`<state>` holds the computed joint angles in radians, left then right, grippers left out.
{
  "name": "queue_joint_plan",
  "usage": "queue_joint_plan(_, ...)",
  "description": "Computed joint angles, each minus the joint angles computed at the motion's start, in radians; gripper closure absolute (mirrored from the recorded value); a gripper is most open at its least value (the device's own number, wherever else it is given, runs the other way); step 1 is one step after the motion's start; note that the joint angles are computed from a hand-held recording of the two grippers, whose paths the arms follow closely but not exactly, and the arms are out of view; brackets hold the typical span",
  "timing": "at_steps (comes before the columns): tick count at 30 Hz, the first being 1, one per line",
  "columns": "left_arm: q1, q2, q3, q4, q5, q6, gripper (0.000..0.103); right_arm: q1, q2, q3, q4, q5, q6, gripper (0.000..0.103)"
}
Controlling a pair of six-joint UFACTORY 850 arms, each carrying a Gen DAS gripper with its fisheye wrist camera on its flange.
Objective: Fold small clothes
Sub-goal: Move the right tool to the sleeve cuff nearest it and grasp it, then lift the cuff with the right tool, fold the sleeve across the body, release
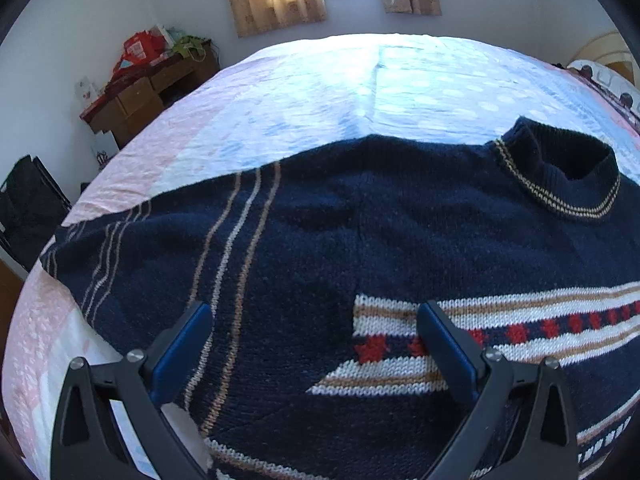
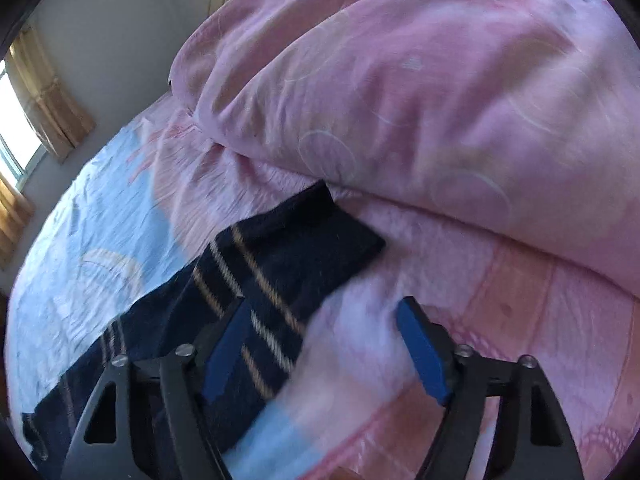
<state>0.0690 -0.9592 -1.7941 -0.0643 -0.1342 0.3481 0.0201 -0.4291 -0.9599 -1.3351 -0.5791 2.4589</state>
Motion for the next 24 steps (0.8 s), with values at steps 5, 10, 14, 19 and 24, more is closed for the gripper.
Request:
queue_joint_plan(5, 0.019, -0.033, -0.060, -0.292, -0.094, 0.247, 0.000, 0.003, -0.051, -0.073, 0.079, -0.030, -0.188, 0.092)
queue_joint_plan(10, 0.024, -0.042, -0.074, -0.353, -0.117, 0.288, 0.000, 0.042, -0.046, -0.086, 0.052, -0.072, -0.179, 0.095)
queue_joint_plan(14, 0.026, -0.039, -0.069, -0.393, -0.118, 0.333, 0.000, 0.101, -0.042, -0.127, 0.031, -0.134, -0.217, 0.095)
queue_joint_plan(19, 0.034, -0.041, -0.072, -0.455, -0.140, 0.386, 0.000, 0.187, -0.062, -0.223, 0.010, -0.176, -0.299, 0.095)
queue_joint_plan(24, 0.037, -0.047, -0.081, -0.486, -0.156, 0.412, 0.000, 0.279, -0.135, -0.378, 0.016, -0.183, -0.417, 0.095)
